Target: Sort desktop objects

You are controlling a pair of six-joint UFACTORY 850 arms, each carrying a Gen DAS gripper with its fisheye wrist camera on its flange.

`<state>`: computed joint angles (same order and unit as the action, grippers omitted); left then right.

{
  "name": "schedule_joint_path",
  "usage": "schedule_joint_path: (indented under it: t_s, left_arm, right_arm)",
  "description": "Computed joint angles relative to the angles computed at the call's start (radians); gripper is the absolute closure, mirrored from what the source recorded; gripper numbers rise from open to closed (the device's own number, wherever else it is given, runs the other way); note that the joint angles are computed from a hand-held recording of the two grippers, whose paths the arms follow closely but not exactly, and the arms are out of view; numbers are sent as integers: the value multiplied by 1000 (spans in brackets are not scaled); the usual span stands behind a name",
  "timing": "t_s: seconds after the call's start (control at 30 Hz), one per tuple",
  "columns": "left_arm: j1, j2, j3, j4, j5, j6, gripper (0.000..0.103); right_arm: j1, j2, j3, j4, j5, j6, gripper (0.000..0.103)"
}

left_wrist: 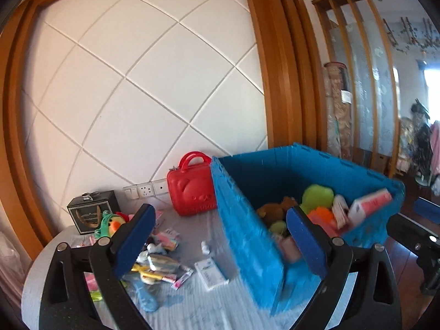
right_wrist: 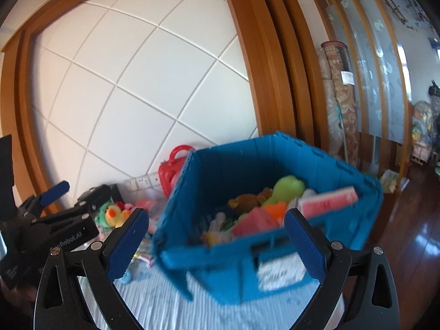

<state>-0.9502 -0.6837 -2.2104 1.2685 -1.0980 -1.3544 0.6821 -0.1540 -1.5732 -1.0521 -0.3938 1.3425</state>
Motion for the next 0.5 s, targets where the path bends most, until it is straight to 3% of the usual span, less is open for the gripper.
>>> schedule_joint_path:
  t_s: [0.2, 0.3, 0.5]
  left_arm:
    - [-35, 229, 360, 21, 24, -117, 6]
    - [-54, 305, 483, 3, 32, -120, 6]
    - [-80, 418, 647, -14, 13, -190, 6]
  right_arm:
    - [157, 53, 82, -97, -186, 173, 2]
    - [229, 57, 102, -126, -275, 223, 1]
    - [314, 41, 94, -122, -365, 232, 0]
